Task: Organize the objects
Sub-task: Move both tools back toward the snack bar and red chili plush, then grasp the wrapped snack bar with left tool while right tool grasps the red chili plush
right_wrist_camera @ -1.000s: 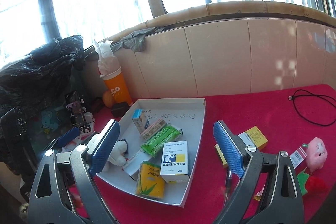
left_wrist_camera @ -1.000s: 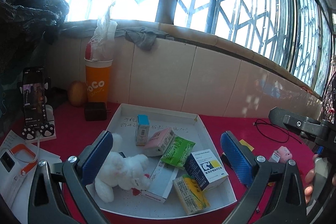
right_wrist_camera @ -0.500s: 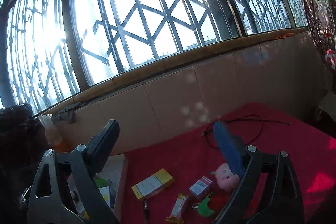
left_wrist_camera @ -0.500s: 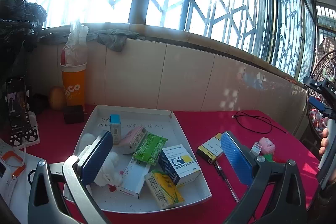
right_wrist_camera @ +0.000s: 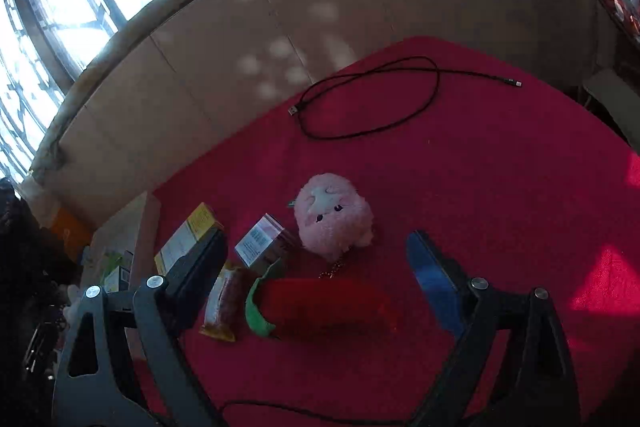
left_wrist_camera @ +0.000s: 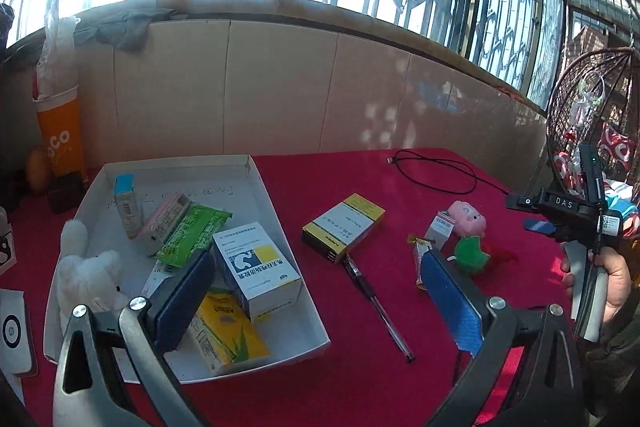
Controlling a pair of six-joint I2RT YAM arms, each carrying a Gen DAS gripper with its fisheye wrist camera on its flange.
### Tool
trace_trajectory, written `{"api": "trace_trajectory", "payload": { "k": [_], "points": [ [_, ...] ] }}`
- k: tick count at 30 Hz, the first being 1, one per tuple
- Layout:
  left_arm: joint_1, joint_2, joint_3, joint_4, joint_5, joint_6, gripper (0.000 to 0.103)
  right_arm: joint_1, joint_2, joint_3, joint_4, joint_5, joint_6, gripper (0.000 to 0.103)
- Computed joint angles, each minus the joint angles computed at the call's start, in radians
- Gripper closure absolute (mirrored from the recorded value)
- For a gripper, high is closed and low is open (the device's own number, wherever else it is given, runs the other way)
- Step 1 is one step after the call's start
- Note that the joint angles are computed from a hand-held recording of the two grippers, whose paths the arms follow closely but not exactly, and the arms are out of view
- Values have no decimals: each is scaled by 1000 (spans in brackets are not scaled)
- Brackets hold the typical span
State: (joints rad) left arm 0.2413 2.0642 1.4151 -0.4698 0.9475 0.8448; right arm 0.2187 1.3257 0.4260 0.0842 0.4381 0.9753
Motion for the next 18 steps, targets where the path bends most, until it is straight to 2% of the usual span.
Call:
{"api": "trace_trajectory", "payload": {
  "k": [2, 5, 8, 12, 14, 17, 18],
  "points": [
    [-25, 2, -20, -43, -25, 69, 0, 18, 50, -10, 60, -6, -73, 11],
    [-75, -1, -48, -83, -69, 178, 0, 51, 115, 0, 156, -79, -340, 12],
    [-132, -14, -81, -75, -109, 216, 0, 87, 165, 42, 126, -76, -541, 12],
    [-200, 13, -52, -102, -144, 186, 0, 24, 235, 99, 83, -225, -705, 12],
    [-239, 34, -34, -97, -181, 140, 0, 9, 295, 133, 61, -249, -755, 12],
    [-295, 52, -18, -89, -225, 92, 0, 9, 404, 176, 75, -206, -785, 12],
    [-315, 55, -17, -81, -242, 80, 0, 5, 431, 188, 71, -181, -782, 19]
  ]
}}
